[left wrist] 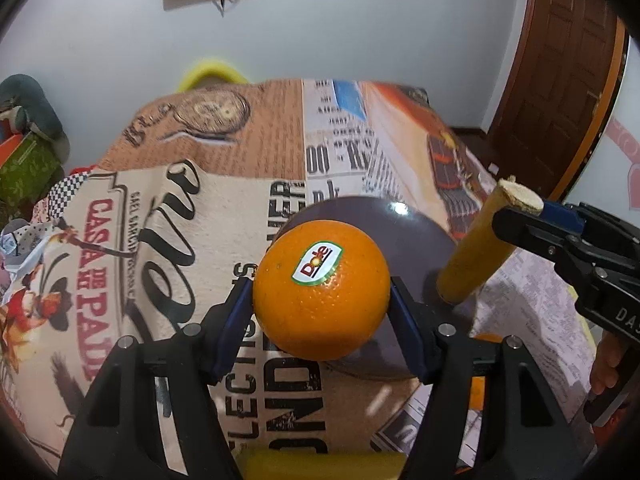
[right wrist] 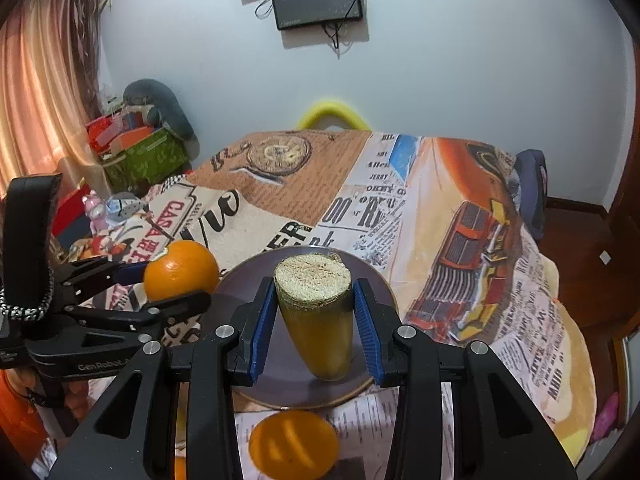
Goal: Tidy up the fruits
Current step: 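Carry the orange onto the grey plate with the left tool while the right tool places the yellow fruit there, then move the left tool to the red tomato while the right tool approaches a small tangerine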
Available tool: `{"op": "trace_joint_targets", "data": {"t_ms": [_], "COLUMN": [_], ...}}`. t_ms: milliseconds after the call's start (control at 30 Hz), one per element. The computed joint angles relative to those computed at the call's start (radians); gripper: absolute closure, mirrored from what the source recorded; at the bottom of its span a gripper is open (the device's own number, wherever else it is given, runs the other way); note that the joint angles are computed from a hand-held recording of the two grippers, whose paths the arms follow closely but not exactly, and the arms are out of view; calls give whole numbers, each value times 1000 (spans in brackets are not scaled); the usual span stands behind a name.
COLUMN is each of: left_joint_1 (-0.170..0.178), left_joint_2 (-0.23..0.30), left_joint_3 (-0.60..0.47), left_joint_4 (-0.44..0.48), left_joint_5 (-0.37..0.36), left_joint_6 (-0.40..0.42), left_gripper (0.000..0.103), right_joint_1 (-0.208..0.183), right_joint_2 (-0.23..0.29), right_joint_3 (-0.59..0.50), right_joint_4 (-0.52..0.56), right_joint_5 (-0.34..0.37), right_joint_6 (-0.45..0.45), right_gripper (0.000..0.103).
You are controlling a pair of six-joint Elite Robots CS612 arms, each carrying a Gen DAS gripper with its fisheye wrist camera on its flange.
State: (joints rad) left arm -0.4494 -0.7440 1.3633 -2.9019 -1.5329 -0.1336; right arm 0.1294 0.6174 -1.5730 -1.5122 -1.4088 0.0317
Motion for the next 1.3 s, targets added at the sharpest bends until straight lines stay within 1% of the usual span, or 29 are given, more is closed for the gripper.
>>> {"op": "trace_joint_targets", "data": {"t_ms": [133,233,400,500,567,667,733,767,800,833,867,933,967,1000,1067,1133,1233,1300], "left_joint_1": [-2,2,5,8,8,7,5,4,3,3,3,5,4,1,-3,-4,-5,-8], "left_joint_2": [21,35,58,65,66,69,69,67,65,63,61,52,47,39,28,13,-13,-33], "left_joint_3": [-34,-56,-96,-104,-107,-110,-107,-104,-103,-101,-100,-87,-77,-63,-45,-27,7,36], "left_joint_4": [41,67,122,126,130,131,129,129,131,133,134,113,91,61,26,7,-27,-59], "left_joint_5": [17,3,-2,-11,-13,-9,-3,0,-1,-5,-11,-29,-25,-4,24,31,36,53], "left_joint_6": [15,11,5,-1,0,13,20,25,27,28,26,19,17,17,18,17,10,11], "left_gripper": [37,37,37,37,37,36,36,36,36,35,35,34,30,25,20,20,20,20], "right_joint_1": [-2,-3,2,4,1,-3,-1,0,-2,-2,-3,-3,-5,-8,-13,-15,-12,-9], "right_joint_2": [-9,-17,-33,-44,-52,-58,-56,-55,-55,-55,-53,-50,-47,-45,-39,-35,-27,-23], "right_joint_3": [30,56,96,122,138,150,147,144,142,141,136,128,122,114,93,75,41,17], "right_joint_4": [7,8,-10,-13,-6,4,1,7,13,18,24,23,23,23,23,23,27,33], "right_joint_5": [9,20,12,14,32,57,50,51,57,58,55,49,50,55,64,60,26,2], "right_joint_6": [-8,-12,-37,-45,-50,-32,-32,-32,-31,-26,-15,-6,-1,7,26,37,30,22], "right_gripper": [67,67,67,67,66,65,65,64,60,54,51,50,50,50,50,50,50,50]}}
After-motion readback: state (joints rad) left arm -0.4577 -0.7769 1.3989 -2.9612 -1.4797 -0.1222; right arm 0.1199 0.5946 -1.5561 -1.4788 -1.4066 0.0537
